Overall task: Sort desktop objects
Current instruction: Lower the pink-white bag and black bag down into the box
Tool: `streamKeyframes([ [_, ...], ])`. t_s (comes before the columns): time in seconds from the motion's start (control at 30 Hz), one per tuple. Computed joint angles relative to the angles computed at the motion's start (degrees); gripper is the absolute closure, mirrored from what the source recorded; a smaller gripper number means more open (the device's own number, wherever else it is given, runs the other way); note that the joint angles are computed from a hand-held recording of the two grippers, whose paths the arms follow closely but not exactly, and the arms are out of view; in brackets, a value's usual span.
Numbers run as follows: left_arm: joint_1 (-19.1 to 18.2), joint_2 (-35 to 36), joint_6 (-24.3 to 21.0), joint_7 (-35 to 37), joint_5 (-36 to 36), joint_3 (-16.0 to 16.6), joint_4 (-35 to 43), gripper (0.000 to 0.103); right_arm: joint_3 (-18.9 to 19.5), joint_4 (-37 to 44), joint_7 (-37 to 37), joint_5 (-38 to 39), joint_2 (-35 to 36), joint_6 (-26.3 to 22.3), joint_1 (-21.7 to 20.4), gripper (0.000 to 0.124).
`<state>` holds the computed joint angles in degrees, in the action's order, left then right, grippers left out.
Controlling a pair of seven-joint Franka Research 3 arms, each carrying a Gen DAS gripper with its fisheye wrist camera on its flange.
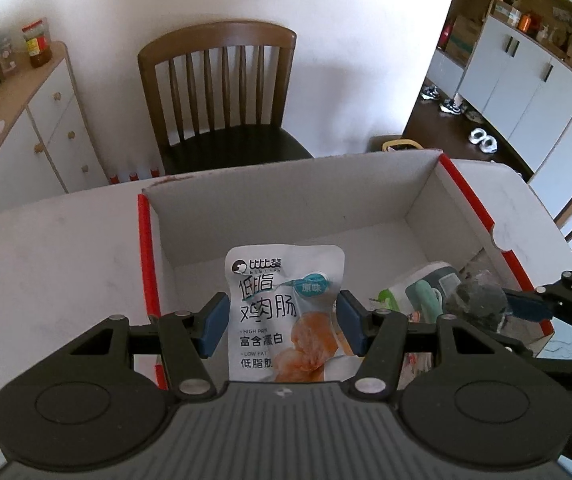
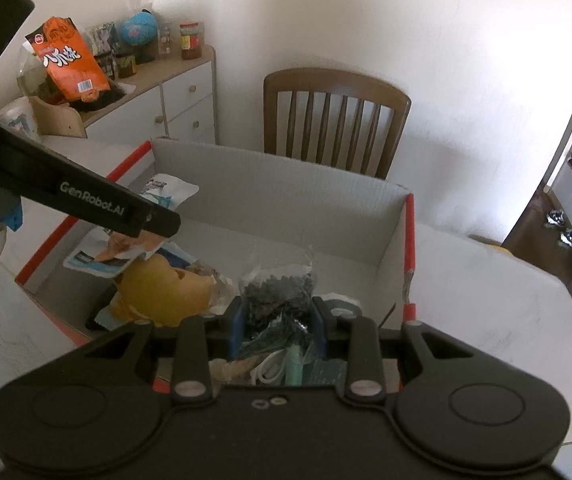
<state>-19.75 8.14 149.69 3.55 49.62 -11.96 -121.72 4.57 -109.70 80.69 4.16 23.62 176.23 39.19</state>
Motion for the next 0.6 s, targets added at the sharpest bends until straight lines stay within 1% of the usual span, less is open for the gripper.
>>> streamKeyframes([
  [0.17, 0.55, 0.55, 1.89, 0.73, -1.88, 0.17, -0.69, 0.045, 0.39, 0.79, 0.23, 0.54, 0.73, -1.2, -0.37, 0.091],
  [0.23, 0.48, 0.93, 1.8, 1.06, -1.99, 0.33, -0.44, 0.045, 0.56, 1.25, 0.35, 0.68, 1.16, -2.0, -0.47, 0.091],
  [0.3, 0.48, 1.02, 2.46, 0.86, -2.07, 0.48, -0.71, 0.045, -0.2, 1.33, 1.19, 0.28, 1.42, -2.38, 0.21, 0.09],
  [0.43, 0.58, 1.29, 3.03, 1.13, -3.29, 0.55, -0.86, 0.045, 0.32, 1.43, 1.3, 0.24, 1.76, -3.13, -0.29, 0.089],
  [0.57, 0.63, 1.37, 3.45, 0.97, -4.81, 0.7, -1.18, 0.045, 1.01, 1.47, 1.19, 0.57, 1.82, -3.9, -0.93, 0.084],
  [0.6, 0.55, 1.39, 2.85, 0.78, -5.08, 0.73, -1.06, 0.045, 1.08, 1.47, 1.23, 0.62, 1.81, -3.96, -0.97, 0.079],
])
